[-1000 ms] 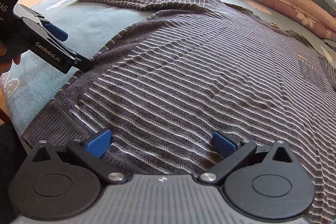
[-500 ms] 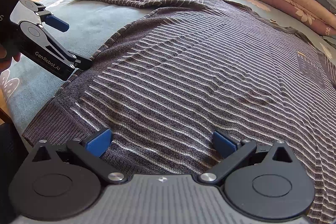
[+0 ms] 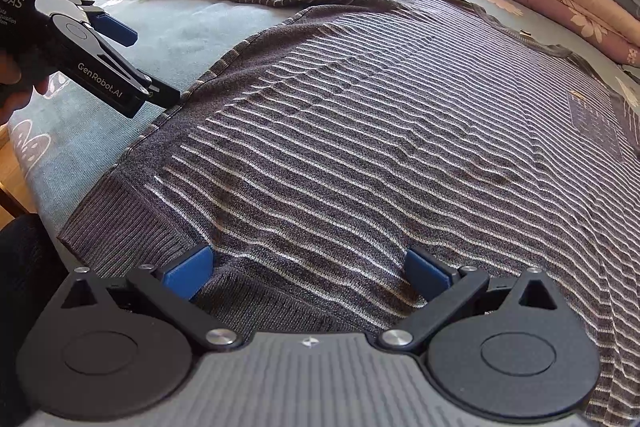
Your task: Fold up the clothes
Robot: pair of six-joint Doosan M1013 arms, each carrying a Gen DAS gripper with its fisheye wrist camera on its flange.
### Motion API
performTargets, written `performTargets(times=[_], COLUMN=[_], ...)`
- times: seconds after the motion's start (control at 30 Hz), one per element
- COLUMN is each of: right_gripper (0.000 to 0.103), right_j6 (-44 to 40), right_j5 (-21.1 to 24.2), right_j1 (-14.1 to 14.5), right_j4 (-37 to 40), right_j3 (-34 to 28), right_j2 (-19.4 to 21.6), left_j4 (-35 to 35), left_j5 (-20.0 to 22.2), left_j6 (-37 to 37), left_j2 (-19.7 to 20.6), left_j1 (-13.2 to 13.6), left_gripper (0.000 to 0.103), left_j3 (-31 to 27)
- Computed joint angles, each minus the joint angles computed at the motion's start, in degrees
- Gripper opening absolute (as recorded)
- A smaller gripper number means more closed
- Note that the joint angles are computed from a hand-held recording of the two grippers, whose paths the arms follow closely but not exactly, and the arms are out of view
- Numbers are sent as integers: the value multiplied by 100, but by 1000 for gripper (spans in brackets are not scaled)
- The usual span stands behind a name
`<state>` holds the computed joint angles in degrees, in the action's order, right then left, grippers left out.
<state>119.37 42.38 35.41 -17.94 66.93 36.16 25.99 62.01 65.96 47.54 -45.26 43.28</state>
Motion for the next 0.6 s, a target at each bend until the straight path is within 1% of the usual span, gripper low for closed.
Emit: performTargets(times=[0.07,0.13,0.23,0.3,0.37,0.5,0.6], right_gripper=[103,103,103,103,103,103,103], right_j6=[13,32,48,69,85,100,137], right_j5=[-15,-26,-41,-53,-73,-85,-109], right_j1=[1,5,6,9,12,12,14], right_j4=[-11,-27,-39,-58,-76,-79,-108], right_j3=[9,19,32,42,58,66,77], right_j2=[-3,-8,-14,-18,-25,-30,-32], left_j4=[-274,-590,-674,-668,-803,-797,-732], left_j5=[-226,-274,119,239,385,207,112], left_j6=[42,339,680,570,514,433,367], left_j2=[-104,-120,20,25,10,-220,-282], left_j1=[15,14,-37,-41,-15,-13,-37], left_gripper=[102,102,102,103,103,103,102], left_j3=[116,122,-55,3,33,434,482])
